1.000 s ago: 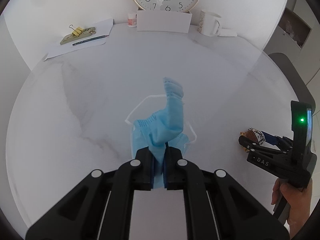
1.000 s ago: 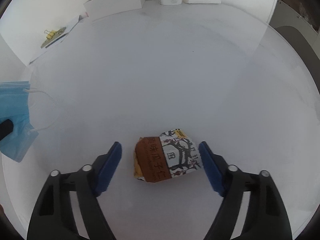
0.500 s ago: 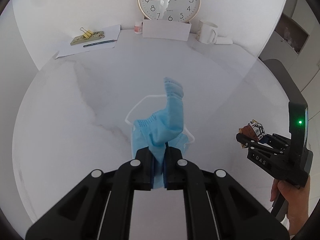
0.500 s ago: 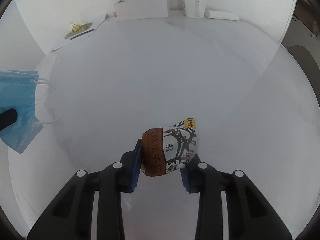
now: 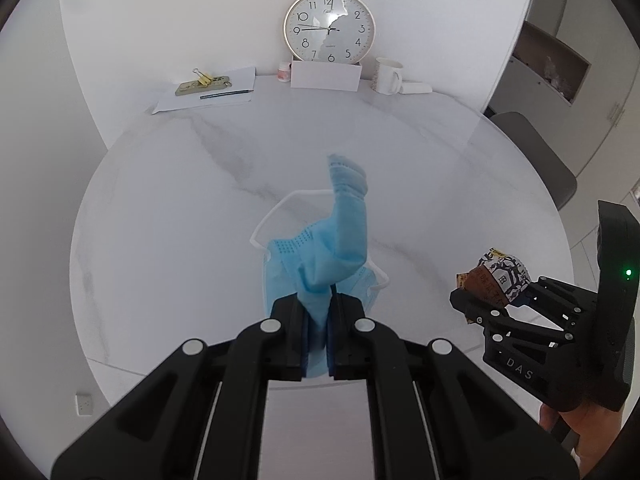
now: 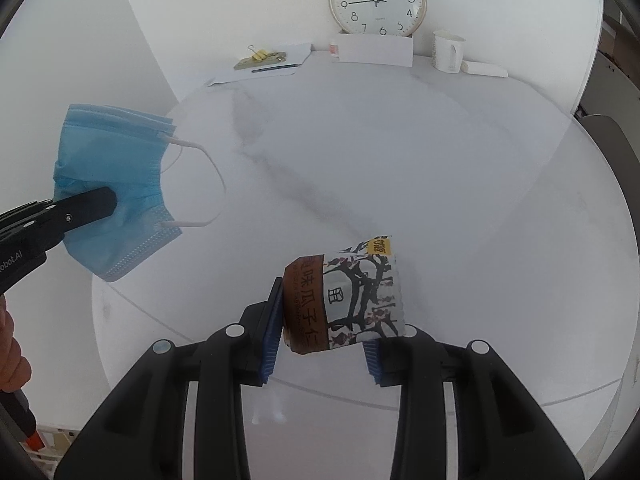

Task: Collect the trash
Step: 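Carry the mask and wrapper over the wastebasket and open both grippers to drop them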

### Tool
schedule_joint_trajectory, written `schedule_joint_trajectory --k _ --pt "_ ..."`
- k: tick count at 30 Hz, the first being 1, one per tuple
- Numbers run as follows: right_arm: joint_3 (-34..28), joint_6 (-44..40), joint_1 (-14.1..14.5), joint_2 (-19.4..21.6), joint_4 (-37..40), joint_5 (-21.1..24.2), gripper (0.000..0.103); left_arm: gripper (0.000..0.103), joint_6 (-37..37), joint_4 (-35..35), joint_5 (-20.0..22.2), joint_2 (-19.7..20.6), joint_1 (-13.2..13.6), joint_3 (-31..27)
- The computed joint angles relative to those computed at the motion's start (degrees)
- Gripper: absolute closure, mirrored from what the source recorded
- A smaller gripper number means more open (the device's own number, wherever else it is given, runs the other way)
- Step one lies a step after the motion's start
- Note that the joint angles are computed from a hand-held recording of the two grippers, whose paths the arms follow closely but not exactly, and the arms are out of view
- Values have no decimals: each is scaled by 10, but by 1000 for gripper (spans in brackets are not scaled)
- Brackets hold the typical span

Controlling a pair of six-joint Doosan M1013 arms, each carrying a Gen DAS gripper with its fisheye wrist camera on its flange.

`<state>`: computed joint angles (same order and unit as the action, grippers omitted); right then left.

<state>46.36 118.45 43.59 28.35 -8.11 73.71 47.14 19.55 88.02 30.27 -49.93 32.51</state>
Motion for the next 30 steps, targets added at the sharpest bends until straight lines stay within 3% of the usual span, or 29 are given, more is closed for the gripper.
schedule_joint_trajectory --k 7,14,20,30 --pt "73 106 77 -55 -52 -18 67 97 -9 -1 -77 -137 -41 205" --pt "96 202 157 -75 -96 8 67 97 -13 1 -95 -230 -86 332" --pt "109 254 198 -81 -98 25 67 97 -17 -32 -94 -278 -105 404" --pt "109 246 222 -82 -89 48 67 97 2 -132 -137 -313 -107 526"
